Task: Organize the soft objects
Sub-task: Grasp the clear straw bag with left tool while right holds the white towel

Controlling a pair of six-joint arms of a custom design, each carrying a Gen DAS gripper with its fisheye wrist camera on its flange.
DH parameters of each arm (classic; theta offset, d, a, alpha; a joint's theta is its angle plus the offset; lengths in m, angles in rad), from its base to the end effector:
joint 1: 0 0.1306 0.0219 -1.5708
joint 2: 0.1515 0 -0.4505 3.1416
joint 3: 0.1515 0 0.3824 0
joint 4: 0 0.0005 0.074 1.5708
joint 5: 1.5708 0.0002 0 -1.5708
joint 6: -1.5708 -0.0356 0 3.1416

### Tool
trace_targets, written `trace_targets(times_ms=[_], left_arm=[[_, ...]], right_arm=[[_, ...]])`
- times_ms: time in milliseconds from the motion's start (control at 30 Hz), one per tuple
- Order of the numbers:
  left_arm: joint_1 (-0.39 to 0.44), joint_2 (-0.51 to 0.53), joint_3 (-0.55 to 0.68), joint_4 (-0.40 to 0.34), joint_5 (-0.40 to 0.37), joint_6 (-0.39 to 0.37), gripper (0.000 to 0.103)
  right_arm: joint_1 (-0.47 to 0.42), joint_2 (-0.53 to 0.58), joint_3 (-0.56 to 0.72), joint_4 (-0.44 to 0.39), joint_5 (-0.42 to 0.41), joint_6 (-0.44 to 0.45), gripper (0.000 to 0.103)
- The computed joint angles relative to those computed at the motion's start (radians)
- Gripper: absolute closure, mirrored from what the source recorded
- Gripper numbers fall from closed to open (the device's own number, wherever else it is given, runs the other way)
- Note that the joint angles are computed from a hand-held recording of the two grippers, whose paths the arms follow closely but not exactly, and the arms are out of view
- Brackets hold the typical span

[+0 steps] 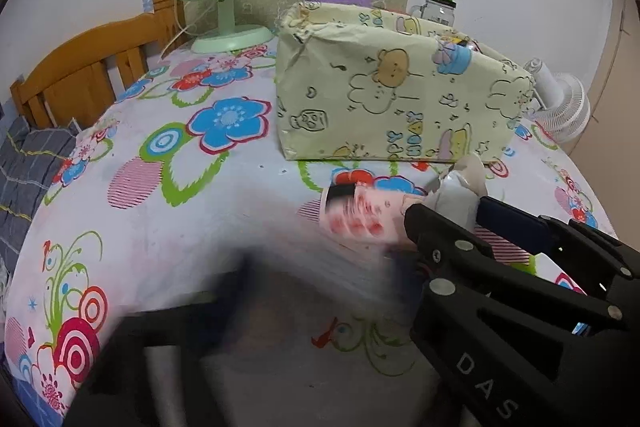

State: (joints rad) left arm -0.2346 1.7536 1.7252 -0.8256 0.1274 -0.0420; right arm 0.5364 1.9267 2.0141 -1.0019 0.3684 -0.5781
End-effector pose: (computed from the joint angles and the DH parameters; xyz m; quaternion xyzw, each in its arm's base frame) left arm 0.6054 -0.1499 0.4628 0.1510 0.9226 -0.0930 0.3427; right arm 0.5973 0.3396 0.4727 0.0784 0.9292 0.0204 0.3606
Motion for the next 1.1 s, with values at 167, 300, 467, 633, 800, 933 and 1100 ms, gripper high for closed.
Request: trace_targets(times_ms=[167,300,467,633,800,933,1100], left_arm=[[-0.006,0.005,0.009,-0.013,-0.005,0.011,0.055],[-0.005,0.0,0.006,-0.019,0.003,0.011,0.05],[-0.008,-0.009,-0.005,-0.013,-0.013,0.012,0.05],[-0.007,-0.011,-0.002,-0.014,-0.017,0.011,0.029],[-0.001,0.018,0.042,-0.039,-0.007,0.022,0.029],[0.007,0.041,0.074,-0.054,0.003,0.035,0.05],[0.01,0.043,0.075,-0.051,0.004,0.036,0.066]], right_arm=[[-0.001,-0.018,-0.018,0.01,0.009,-0.003,0.051],[0.0,-0.026,-0.028,0.019,0.004,-0.001,0.051],[0.002,-0.031,-0.035,0.025,-0.002,0.006,0.051],[0.003,-0.028,-0.027,0.022,-0.003,0.006,0.051],[-0.002,-0.011,0.008,0.005,-0.001,0.008,0.051],[-0.005,0.013,0.052,-0.013,0.001,0.02,0.051],[-0.009,0.033,0.081,-0.027,-0.009,0.029,0.051]])
